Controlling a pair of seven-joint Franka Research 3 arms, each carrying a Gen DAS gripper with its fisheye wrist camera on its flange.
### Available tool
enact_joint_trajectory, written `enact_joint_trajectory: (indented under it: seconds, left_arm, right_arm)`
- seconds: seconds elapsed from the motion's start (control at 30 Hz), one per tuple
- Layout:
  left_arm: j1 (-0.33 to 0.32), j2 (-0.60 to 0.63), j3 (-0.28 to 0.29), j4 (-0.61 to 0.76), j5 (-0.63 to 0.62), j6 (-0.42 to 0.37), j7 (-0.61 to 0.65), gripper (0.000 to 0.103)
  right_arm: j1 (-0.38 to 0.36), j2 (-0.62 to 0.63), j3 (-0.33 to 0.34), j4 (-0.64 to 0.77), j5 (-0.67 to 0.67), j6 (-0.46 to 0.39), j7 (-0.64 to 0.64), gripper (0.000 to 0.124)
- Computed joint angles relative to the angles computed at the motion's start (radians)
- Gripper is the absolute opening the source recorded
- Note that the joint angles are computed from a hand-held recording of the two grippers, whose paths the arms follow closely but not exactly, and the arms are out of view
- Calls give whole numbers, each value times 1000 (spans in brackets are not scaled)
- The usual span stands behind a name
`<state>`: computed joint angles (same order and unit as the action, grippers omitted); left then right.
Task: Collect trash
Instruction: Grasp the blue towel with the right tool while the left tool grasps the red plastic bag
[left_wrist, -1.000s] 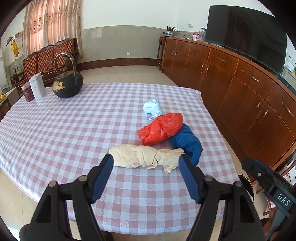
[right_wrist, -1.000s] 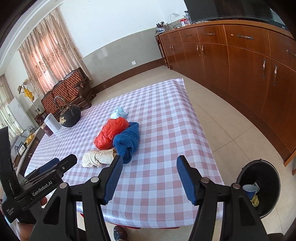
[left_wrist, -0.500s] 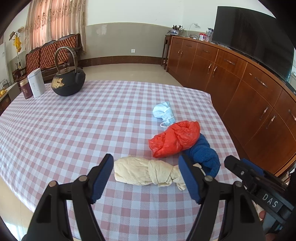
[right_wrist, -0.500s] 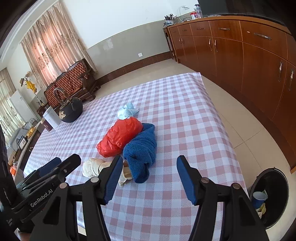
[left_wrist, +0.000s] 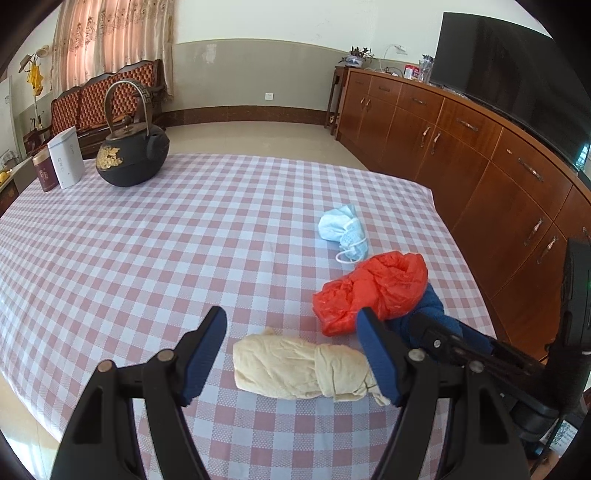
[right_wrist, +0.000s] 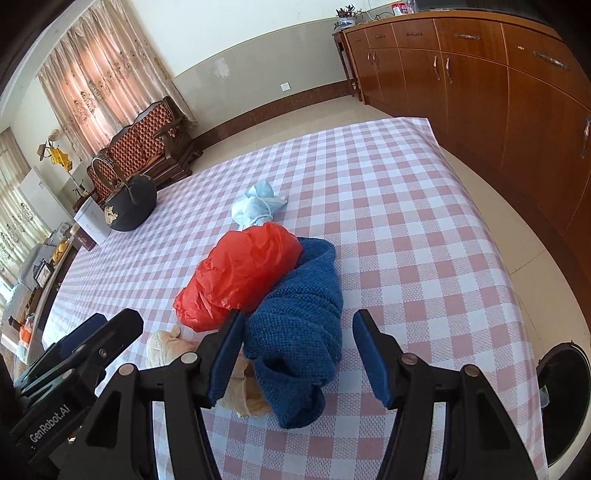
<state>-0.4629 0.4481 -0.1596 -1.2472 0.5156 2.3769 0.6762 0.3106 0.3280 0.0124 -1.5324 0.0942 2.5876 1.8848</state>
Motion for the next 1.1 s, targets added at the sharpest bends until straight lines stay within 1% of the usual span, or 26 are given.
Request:
enact_joint_trajectory:
  seconds: [0.07, 0.13, 0.23, 0.33, 0.4, 0.47, 0.6, 0.63, 0.73, 0.77, 0.8, 0.87, 0.9, 0.97, 1.1]
  left_arm:
    - [-1, 18, -3, 25, -6, 0, 12, 74]
    - [-5, 40, -6, 55, -15, -4, 30, 74]
    - [-15, 80, -10, 112, -37, -18, 62, 74]
    - [-22, 123, -17, 170, -72, -27, 106, 74]
    - [-31, 160, -18, 223, -94, -48, 140, 74]
    - [-39, 196, -18, 275, -119, -67, 167, 74]
    - [-57, 265, -11, 379, -160, -105, 210, 74]
    - [-58, 276, -9, 393, -170, -108, 221, 74]
    - [-58, 302, -10, 418, -202, -98, 241, 74]
    - [-54, 301, -11, 410, -213, -85, 244, 72]
    - [-53, 302, -11, 405, -219, -70, 244, 60]
    - [-53, 303, -12, 400, -230, -52, 251, 47]
    - [-53, 295, -9, 385, -231, -37, 249, 43]
    - [-54, 291, -7, 376, -232, -22, 251, 39]
    - [-49, 247, -1, 299, -221, 38, 225, 32]
  right_arm:
    - [-12, 7, 11, 0, 26, 7, -27, 51]
    - [-12, 4, 8, -12, 29, 22, -36, 44]
    - [4, -13, -21, -38, -25, 47, -3, 38]
    - [-2, -39, -42, -78, -54, 74, 42, 37]
    - [-23, -50, -35, -95, -34, 80, 39, 37]
    - [-26, -60, -45, -109, -57, 85, 62, 37]
    - [-50, -70, -31, -123, -33, 87, 41, 40]
    - [-53, -70, -28, -123, -29, 86, 36, 42]
    - [-53, -64, -26, -118, -29, 87, 30, 44]
    - [-52, -63, -25, -118, -28, 89, 31, 44]
    - [-53, -61, -24, -117, -25, 88, 29, 44]
    - [-51, -61, -25, -118, -27, 91, 28, 44]
    - [-51, -59, -25, -115, -29, 90, 26, 44]
    - [-51, -60, -24, -117, -27, 94, 20, 44]
    - [-52, -63, -21, -125, -16, 114, 9, 36]
